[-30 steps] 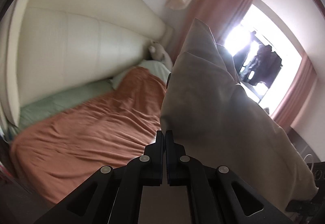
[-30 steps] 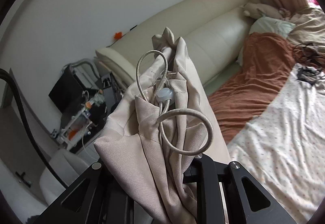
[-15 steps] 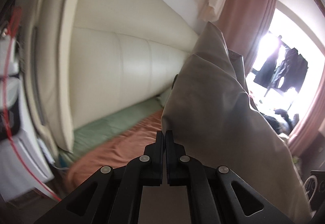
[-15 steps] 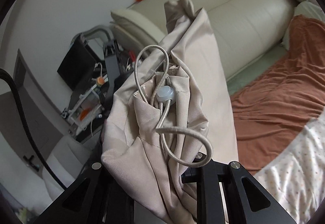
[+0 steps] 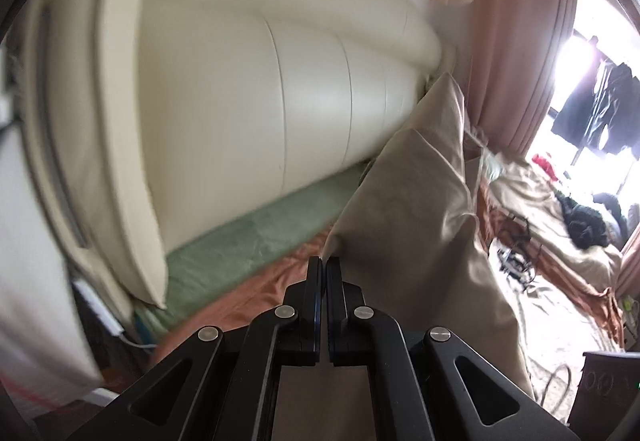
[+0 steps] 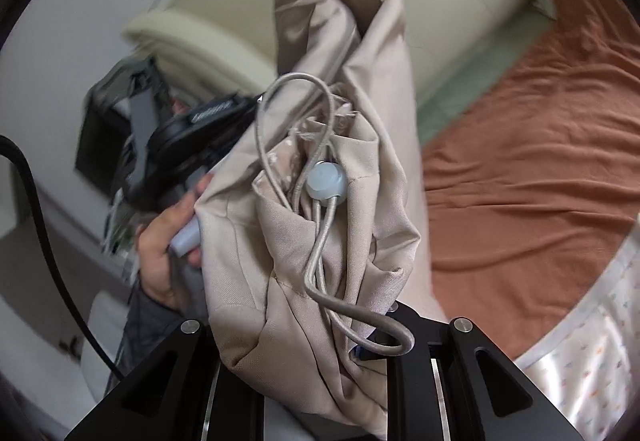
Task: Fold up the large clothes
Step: 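Lift the folded jacket with both grippers and carry it toward the headboard, then lay the jacket on the brown blanket by the headboard and open both grippers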
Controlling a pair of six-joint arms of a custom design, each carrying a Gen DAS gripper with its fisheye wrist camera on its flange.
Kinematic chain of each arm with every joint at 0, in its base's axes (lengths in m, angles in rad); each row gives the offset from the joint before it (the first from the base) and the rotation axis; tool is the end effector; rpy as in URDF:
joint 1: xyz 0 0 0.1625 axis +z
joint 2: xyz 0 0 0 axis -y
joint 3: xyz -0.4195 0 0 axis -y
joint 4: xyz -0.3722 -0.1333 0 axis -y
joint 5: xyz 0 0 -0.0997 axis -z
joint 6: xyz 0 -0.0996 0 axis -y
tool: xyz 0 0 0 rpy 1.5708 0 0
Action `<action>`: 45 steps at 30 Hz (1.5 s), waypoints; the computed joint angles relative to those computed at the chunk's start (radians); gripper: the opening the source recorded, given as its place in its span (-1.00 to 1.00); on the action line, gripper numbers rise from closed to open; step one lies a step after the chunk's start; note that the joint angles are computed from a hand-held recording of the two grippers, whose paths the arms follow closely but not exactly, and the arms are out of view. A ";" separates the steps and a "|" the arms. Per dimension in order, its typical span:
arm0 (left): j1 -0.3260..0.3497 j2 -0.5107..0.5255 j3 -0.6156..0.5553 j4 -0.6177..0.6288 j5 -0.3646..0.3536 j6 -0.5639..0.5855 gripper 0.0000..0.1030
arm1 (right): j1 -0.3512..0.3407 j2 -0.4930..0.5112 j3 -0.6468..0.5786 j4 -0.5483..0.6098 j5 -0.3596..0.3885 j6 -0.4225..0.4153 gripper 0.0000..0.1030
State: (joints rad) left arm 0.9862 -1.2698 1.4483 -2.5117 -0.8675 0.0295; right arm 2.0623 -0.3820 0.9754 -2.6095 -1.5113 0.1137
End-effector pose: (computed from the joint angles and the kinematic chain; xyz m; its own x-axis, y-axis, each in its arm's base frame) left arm -0.1746 -0.6222 0.5110 -0.8704 0.0662 -0.4879 0.4250 0.6014 -0.6766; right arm 0.5148 -0.6666 0.0640 -0.9107 -0.4002 -0.1022 -0.3247 0.8465 -0.4219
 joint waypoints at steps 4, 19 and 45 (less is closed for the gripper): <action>0.027 0.101 -0.068 -0.012 -0.011 0.016 -0.99 | -0.065 -0.010 0.015 -0.021 0.005 0.031 -0.64; 0.062 0.082 0.031 0.115 0.092 -0.022 -0.78 | -0.221 0.089 -0.100 0.130 -0.153 0.127 -0.63; 0.097 -0.270 0.517 -0.020 0.063 -0.268 0.46 | -0.205 0.062 -0.044 0.061 -0.263 0.101 -0.65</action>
State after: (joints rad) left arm 1.0828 -1.5402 1.9651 -2.5313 -0.8043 -0.2386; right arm 1.8575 -0.3197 0.9316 -2.5487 -1.7738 0.2147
